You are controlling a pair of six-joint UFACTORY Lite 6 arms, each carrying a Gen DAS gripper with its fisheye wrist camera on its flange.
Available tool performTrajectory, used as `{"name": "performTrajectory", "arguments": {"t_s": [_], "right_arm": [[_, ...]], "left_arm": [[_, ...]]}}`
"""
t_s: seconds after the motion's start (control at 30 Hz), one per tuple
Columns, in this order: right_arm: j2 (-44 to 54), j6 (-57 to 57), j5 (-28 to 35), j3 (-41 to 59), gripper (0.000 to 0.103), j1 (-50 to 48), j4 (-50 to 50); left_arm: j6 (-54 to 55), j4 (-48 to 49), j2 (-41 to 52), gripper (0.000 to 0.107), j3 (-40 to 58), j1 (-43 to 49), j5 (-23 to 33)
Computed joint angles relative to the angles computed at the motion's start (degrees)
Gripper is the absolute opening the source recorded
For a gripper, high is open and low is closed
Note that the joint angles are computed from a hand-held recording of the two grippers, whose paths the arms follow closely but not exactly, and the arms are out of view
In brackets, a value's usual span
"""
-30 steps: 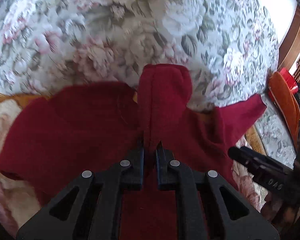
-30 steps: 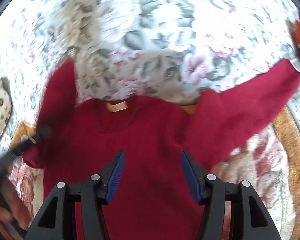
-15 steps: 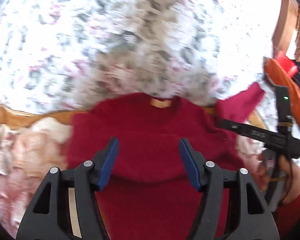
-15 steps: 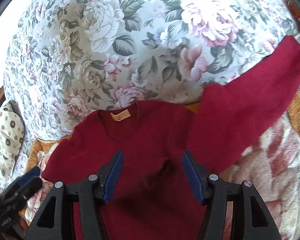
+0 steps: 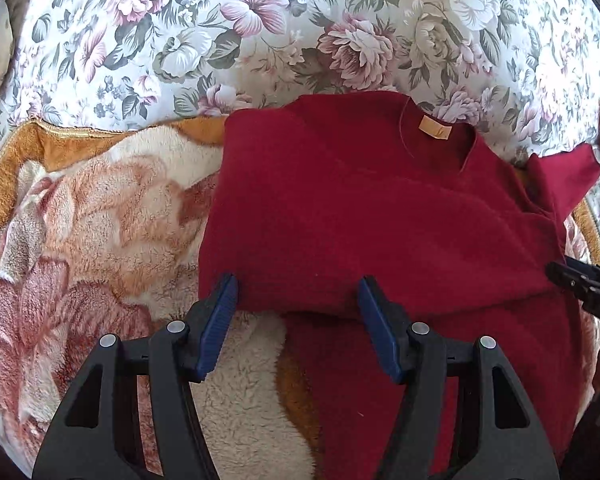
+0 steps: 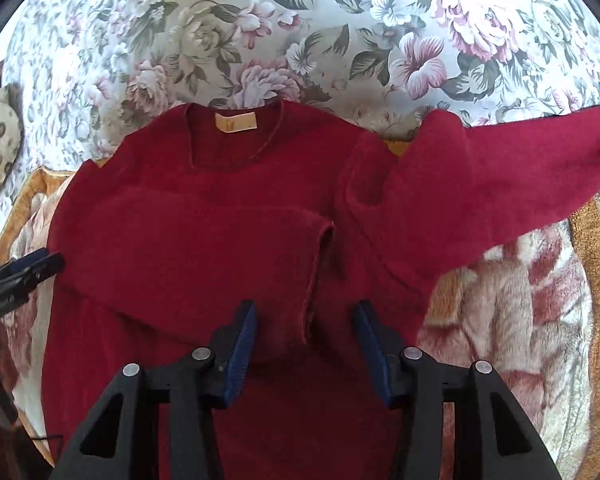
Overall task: Fold small clothes
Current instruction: 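Fold the held sleeve across the sweater body and open the left tool, then grasp the other sleeve cuff with the right tool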
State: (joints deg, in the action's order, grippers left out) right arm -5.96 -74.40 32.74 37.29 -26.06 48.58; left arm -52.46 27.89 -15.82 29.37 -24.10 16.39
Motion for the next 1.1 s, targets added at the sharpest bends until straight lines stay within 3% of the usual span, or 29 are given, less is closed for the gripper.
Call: {"name": "performTrajectory", "arguments": {"t_s": [0.07, 0.13, 0.23, 0.4, 0.57, 0.63, 0.77, 0.87, 0.97, 1.03, 1.1], "right_arm": [[1.44, -2.53, 2.35, 1.17, 0.048, -1.58, 3.47], [5.71, -0.78, 0.88, 3.24, 0.048, 0.41, 3.55], [8.45, -9.33, 0.5, 2.41, 0.009, -0.08, 13.87], [0.49, -18.58, 3.95, 1.81, 0.007, -2.07, 20.71], [3.86, -20.31, -1.52, 9.71, 0.006, 0.13, 24.51], [8.17, -26.72, -8.63, 10.7, 0.006, 2.53, 30.61], [16.47, -39.05, -17.99, 12.82, 0.006, 4.53, 41.39], [17.92, -35.58, -18.01, 14.49, 0.006, 3.69, 36.21], [12.52, -37.8, -16.92, 11.48, 0.006, 2.2, 37.59], [9.17, -33.34, -18.55, 10.2, 0.008, 1.53, 33.33], [5.76, -27.94, -14.91, 9.06, 0.013, -0.53, 29.49]], "left_arm": [[0.3, -0.12, -0.91, 0.063, -0.04, -0.47, 1.16], [1.31, -1.15, -1.27, 0.063, -0.19, -0.51, 1.45], [2.81, -3.09, -2.14, 0.063, -0.59, 0.28, 1.31], [-3.31, 1.4, -6.28, 0.063, 0.02, 0.64, 2.51], [-13.93, 10.58, -0.3, 0.063, 4.52, -2.14, 1.38], [-18.68, 14.78, 4.59, 0.063, 5.94, -3.54, 0.25], [-18.36, 13.45, 11.35, 0.063, 7.55, -3.38, -1.56], [-16.76, 11.86, 8.02, 0.063, 5.78, -2.98, -0.77], [-16.78, 12.65, 2.39, 0.063, 4.41, -2.47, 1.62], [-17.47, 14.24, 1.22, 0.063, 5.03, -2.12, 3.55], [-17.54, 14.89, 3.15, 0.063, 6.46, -1.5, 3.88]]}}
